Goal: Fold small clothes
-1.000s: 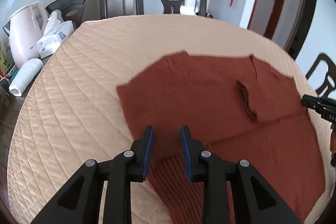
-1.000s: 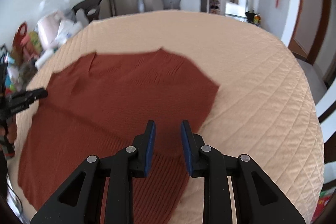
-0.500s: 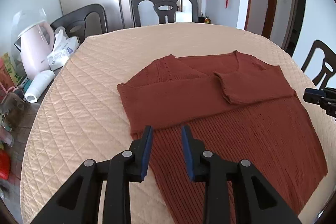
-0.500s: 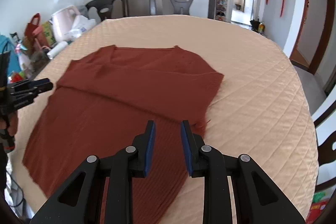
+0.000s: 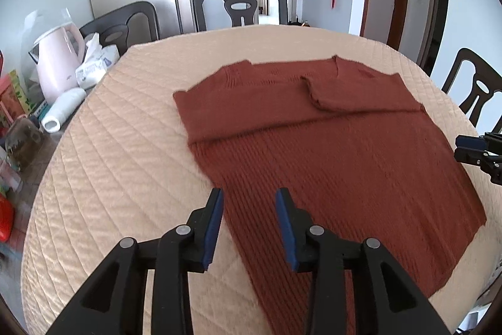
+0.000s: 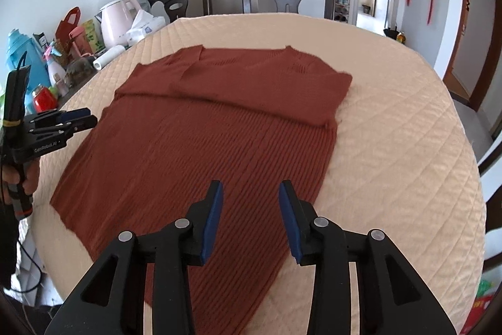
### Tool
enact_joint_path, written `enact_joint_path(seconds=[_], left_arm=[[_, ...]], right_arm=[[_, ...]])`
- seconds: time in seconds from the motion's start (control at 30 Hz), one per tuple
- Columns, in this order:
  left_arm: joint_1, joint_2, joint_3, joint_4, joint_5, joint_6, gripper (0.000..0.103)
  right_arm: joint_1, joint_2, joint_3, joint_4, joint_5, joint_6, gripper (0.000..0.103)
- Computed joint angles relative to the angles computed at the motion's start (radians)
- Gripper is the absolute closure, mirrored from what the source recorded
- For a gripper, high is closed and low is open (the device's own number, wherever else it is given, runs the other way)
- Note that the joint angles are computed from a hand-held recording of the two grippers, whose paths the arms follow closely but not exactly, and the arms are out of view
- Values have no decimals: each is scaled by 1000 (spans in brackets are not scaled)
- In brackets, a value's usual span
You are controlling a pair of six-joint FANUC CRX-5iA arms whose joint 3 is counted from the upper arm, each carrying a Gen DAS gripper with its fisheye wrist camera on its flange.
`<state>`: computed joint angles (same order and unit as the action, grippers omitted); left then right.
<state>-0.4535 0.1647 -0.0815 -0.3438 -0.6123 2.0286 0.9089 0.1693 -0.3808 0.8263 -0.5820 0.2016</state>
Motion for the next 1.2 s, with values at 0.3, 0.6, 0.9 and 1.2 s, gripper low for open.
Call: enact_joint_path(seconds=[0.3, 0.6, 0.9, 1.2], left_arm=[[3, -24, -58, -5, 3, 49, 58], [42, -119, -217, 175, 100, -35, 58], [43, -160, -335, 368, 227, -134, 56], [44, -191, -480, 715, 360, -412, 56]], right_arm=[[35, -4, -37, -17, -75, -29, 60], [29, -86, -129, -27, 36, -130, 60], [9, -135, -208, 7, 204, -247, 60], [-22, -176, -279, 38, 367, -348, 60]])
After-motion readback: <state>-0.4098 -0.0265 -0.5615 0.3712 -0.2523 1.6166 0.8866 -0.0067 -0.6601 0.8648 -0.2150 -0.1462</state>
